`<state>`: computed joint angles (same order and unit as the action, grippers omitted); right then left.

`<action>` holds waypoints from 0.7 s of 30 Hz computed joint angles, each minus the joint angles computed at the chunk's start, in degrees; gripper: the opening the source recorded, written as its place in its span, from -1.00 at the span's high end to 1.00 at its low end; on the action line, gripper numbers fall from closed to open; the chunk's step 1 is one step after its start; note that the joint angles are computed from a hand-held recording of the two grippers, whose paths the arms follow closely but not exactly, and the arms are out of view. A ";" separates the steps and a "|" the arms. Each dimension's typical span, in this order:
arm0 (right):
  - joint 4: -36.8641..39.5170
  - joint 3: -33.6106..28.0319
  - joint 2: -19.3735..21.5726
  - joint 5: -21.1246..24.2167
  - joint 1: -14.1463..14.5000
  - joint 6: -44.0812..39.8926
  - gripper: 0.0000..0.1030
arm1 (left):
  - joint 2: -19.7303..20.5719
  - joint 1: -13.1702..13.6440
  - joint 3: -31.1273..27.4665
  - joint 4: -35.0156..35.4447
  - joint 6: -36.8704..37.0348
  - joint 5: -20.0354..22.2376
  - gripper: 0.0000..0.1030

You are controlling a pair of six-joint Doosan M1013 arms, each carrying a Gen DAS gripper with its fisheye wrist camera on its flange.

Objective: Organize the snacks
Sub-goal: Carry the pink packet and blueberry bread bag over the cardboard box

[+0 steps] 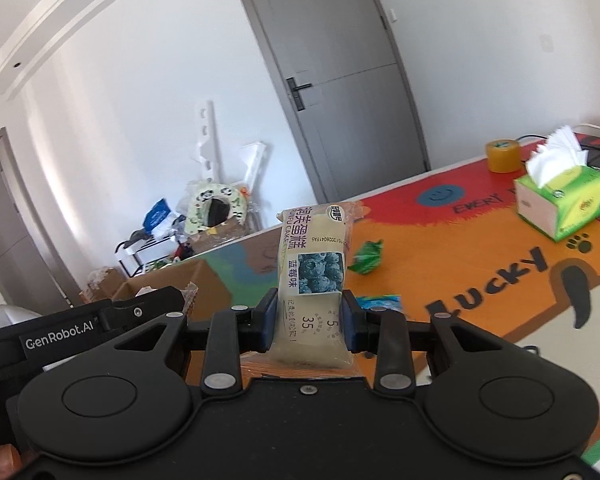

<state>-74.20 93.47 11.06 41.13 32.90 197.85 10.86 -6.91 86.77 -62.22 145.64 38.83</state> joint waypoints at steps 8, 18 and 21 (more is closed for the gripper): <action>1.13 -2.99 2.13 -2.59 0.32 -3.06 0.37 | 0.20 2.28 -0.59 -0.89 -0.47 -0.89 0.31; 3.62 -6.61 4.71 -6.32 0.15 -7.38 0.37 | 1.94 4.38 -2.63 1.51 -5.06 -2.74 0.31; 5.23 -7.92 5.61 -7.17 -0.01 -9.63 0.37 | 2.75 4.70 -3.50 2.70 -6.92 -3.38 0.31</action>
<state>-68.96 85.55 16.66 33.97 32.89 188.22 13.61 -2.21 83.26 -59.52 138.72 35.44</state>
